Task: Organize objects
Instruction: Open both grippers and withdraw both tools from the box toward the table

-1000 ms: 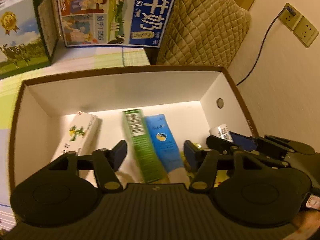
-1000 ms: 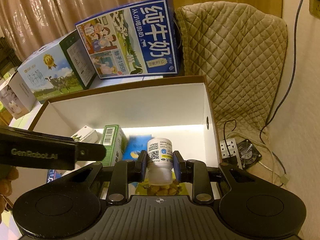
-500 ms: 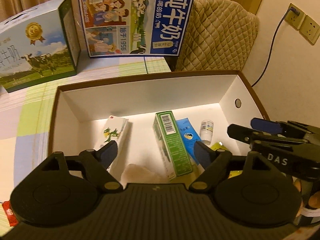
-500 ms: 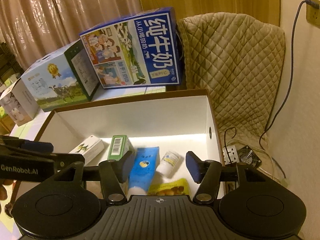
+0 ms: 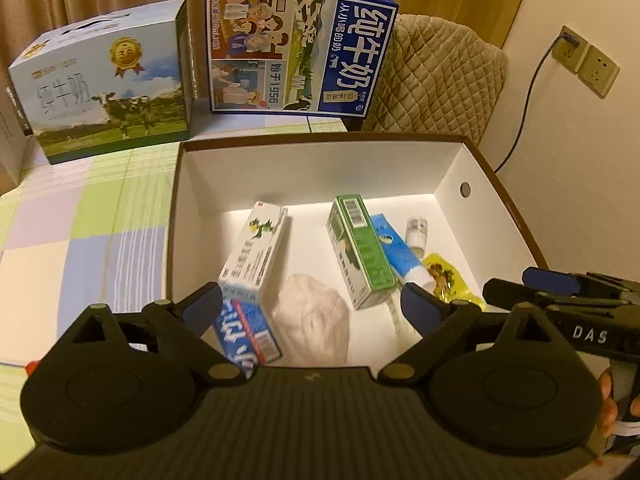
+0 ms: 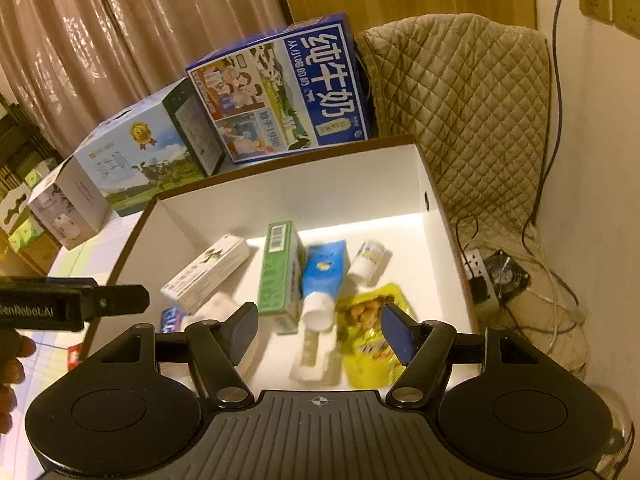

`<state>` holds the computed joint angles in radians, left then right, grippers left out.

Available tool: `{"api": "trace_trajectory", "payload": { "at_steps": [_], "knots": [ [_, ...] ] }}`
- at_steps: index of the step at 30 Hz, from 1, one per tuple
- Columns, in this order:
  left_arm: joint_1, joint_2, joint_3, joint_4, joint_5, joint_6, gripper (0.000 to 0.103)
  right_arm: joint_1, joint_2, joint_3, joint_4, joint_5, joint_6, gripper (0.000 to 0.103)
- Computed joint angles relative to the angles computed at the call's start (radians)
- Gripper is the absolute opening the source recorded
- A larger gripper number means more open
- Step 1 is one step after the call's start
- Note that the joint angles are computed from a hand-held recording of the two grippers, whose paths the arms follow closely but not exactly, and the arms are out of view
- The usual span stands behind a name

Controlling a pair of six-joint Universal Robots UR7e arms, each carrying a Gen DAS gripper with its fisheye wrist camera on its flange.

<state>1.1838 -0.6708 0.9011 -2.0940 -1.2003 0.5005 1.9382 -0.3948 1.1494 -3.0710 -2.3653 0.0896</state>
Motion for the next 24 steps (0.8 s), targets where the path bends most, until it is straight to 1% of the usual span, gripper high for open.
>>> {"api": "trace_trajectory", "payload": {
  "at_steps": [6,16,24],
  "knots": [
    [0.006,-0.08,0.1,-0.055,0.01,0.03,0.094,0.037,0.003,0.006,0.017,-0.004,0.023,0.066],
    [0.034,-0.176,0.178,-0.055,-0.004,0.029,0.094,0.091,0.048,-0.029,0.062,-0.001,0.042,0.066],
    [0.071,-0.249,0.224,-0.029,0.002,0.042,0.094,0.125,0.081,-0.032,0.111,-0.007,0.108,0.066]
  ]
}}
